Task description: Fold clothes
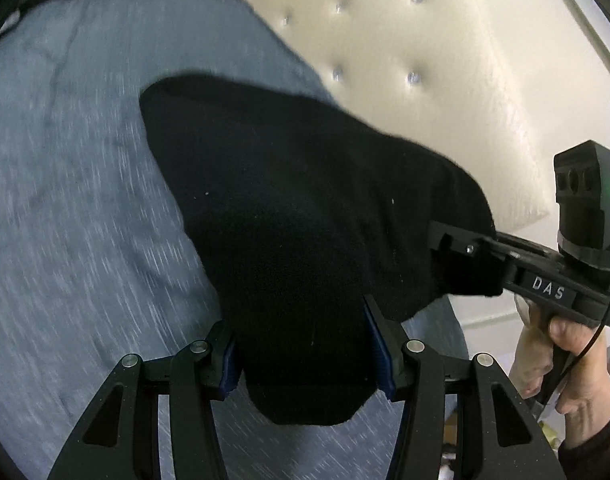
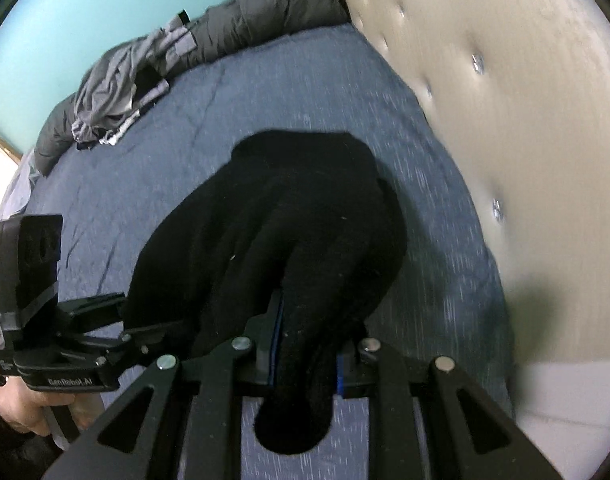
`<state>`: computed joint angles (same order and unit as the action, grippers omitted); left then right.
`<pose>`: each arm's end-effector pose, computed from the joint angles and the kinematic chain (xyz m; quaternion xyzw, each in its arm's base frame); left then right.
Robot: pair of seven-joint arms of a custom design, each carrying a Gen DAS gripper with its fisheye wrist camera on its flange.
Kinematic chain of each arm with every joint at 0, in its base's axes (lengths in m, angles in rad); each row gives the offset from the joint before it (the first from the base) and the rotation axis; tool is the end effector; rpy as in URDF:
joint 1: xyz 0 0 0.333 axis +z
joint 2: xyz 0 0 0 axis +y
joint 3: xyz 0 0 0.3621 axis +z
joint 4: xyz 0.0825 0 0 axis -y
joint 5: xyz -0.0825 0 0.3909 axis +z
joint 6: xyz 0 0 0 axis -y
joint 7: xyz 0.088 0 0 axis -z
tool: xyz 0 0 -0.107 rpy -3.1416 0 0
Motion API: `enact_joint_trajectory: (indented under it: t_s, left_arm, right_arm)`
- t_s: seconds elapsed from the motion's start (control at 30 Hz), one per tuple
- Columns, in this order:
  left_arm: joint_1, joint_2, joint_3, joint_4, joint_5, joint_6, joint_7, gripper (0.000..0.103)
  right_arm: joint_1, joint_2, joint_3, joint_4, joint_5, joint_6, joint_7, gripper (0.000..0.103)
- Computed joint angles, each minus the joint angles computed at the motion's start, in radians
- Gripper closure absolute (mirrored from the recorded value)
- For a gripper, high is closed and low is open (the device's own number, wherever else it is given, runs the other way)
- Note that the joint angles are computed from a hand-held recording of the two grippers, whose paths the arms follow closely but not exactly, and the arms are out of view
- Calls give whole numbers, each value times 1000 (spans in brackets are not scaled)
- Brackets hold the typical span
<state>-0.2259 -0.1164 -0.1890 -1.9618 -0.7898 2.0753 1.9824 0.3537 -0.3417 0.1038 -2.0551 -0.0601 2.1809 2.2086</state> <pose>0.4896 -0.2611 0.6041 0.4707 -0.8047 0.3196 0.1695 0.4299 0.2191 0.6712 -0.6320 0.7386 -0.0985 0.2131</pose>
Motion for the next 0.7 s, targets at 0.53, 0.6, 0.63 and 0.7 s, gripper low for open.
enact_joint_trajectory:
  t_s: [0.53,0.6,0.63,0.7]
  left_arm:
    - [50,-45,47,-64,4,-165,20,44]
    - [59,-64,58,-63,-18,-171,57,44]
    - [62,-75,59,-63,-20,-157,75,44]
    - [66,-90,58,-59,-21,-120,106,44]
  right_arm:
    - [-4,-148,25,-184,-3,-60,162,66]
    - [-10,-162,36,-179,-37,-52,186,66]
    - [-11,-160,44,-168,-60,-47,188,67]
    - [-14,-147,60,-142,-109,-43,191,67]
